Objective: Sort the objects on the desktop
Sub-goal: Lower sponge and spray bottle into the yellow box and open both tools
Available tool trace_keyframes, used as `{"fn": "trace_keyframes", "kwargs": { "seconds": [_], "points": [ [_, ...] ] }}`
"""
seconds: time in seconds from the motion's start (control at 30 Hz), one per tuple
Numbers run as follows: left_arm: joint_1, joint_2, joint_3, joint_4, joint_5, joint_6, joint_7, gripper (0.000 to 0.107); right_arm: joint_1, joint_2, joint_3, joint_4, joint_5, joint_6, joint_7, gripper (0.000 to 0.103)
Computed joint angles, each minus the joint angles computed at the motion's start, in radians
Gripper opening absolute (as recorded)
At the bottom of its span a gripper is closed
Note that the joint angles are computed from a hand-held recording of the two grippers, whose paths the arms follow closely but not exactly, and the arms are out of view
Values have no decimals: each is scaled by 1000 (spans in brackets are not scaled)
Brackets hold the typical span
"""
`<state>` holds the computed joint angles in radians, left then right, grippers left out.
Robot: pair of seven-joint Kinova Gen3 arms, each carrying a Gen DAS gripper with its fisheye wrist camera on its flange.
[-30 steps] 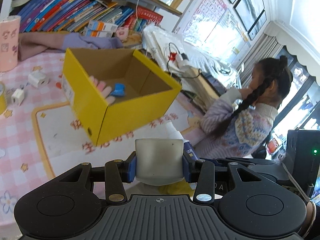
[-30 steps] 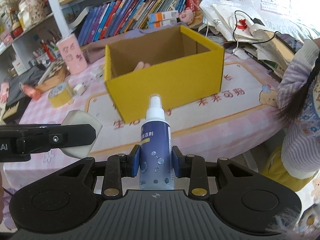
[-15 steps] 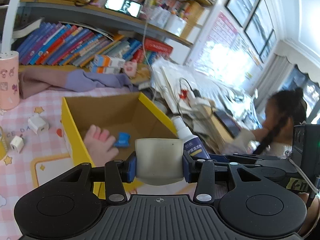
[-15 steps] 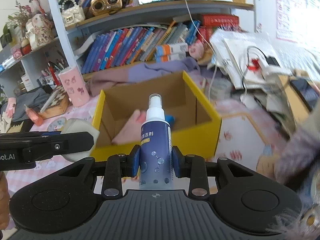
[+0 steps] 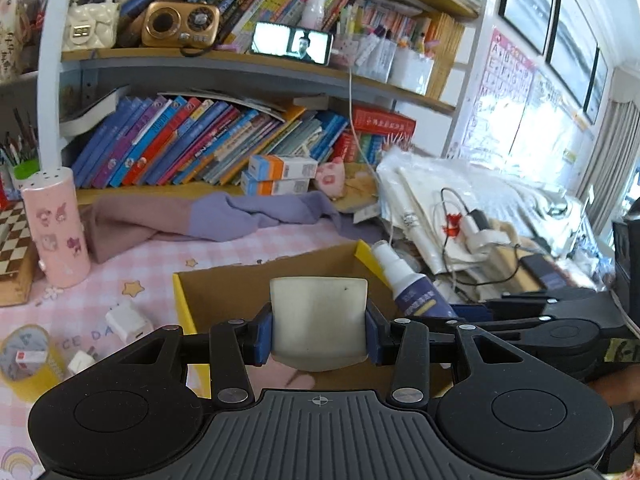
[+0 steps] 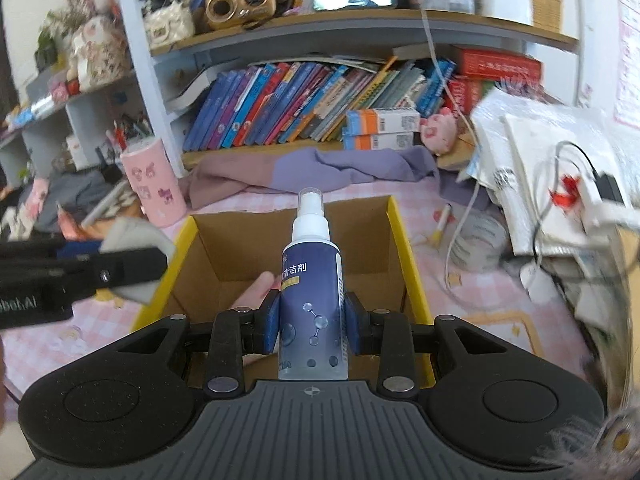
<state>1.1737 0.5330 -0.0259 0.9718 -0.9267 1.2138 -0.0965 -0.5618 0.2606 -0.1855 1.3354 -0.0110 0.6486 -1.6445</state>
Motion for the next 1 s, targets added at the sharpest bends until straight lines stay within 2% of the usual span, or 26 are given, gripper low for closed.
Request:
{"fn": "trace_keyframes", "kwargs": {
  "seconds": [0.13, 0.27, 0.4, 0.57, 0.77, 0.83, 1.0],
  "points": [
    [-56, 34, 26, -50, 87, 6, -106, 43, 17, 82, -14, -96, -10, 81, 102, 30],
    [-85, 80, 30, -112, 178, 49, -217, 43, 41, 169, -25, -206, -70, 212, 189, 30],
    [-89, 121, 10, -171, 226, 97, -315, 43, 15, 226, -12, -278, -61, 299, 261, 30],
    [-82, 164, -16, -247, 259, 162, -408, 43, -38, 257, 13, -306, -8, 336, 331, 30],
    [-77, 210, -33, -324, 293, 229, -511, 45, -28, 304, 25, -372, -51, 436, 292, 30],
    [-73, 211, -43, -328, 298, 227, -522, 46, -22, 318, 29, -393, -68, 468, 265, 30],
    [-68, 216, -58, -347, 309, 248, -529, 48, -22, 304, 33, -358, -68, 448, 230, 30]
  ]
}}
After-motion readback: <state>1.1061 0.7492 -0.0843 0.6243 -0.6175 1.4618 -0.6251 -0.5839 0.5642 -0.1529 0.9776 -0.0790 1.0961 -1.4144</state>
